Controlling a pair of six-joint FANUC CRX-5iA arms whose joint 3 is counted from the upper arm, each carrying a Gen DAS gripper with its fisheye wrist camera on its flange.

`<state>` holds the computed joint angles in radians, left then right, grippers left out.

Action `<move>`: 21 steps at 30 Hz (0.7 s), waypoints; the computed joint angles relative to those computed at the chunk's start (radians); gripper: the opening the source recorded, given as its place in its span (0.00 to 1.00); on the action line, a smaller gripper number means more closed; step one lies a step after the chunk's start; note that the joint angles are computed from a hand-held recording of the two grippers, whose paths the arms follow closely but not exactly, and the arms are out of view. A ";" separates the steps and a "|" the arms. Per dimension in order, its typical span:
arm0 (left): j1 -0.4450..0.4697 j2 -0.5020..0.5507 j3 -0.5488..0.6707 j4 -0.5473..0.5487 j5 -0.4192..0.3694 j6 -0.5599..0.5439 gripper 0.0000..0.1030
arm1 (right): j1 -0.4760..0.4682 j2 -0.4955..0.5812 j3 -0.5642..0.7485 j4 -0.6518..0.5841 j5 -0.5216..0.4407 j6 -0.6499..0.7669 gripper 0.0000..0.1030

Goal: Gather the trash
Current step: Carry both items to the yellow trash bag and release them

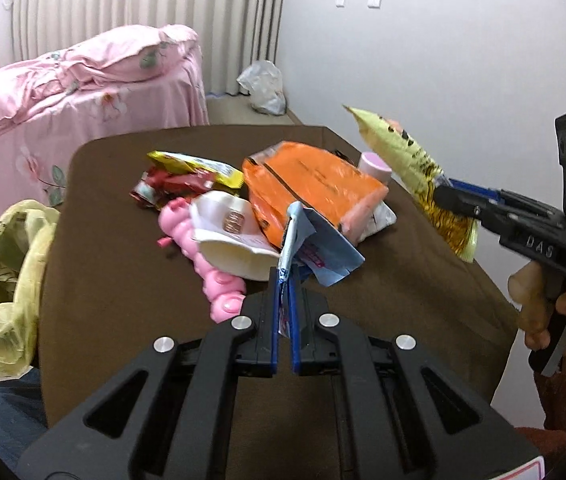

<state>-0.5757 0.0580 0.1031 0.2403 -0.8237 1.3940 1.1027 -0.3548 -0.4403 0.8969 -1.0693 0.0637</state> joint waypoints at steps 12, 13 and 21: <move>0.219 -0.112 -0.092 0.050 0.083 0.079 0.04 | -0.027 0.159 0.190 -0.032 0.099 0.206 0.27; 0.247 -0.116 -0.091 0.034 0.084 0.094 0.04 | -0.034 0.184 0.220 -0.040 0.115 0.246 0.27; 0.450 -0.026 -0.019 -0.042 0.005 0.199 0.04 | -0.090 0.426 0.518 -0.183 0.209 0.602 0.27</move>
<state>-0.1259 0.0319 0.0841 0.1981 -0.8192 1.5925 1.0126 0.0710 0.0781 0.7141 -0.8604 0.6662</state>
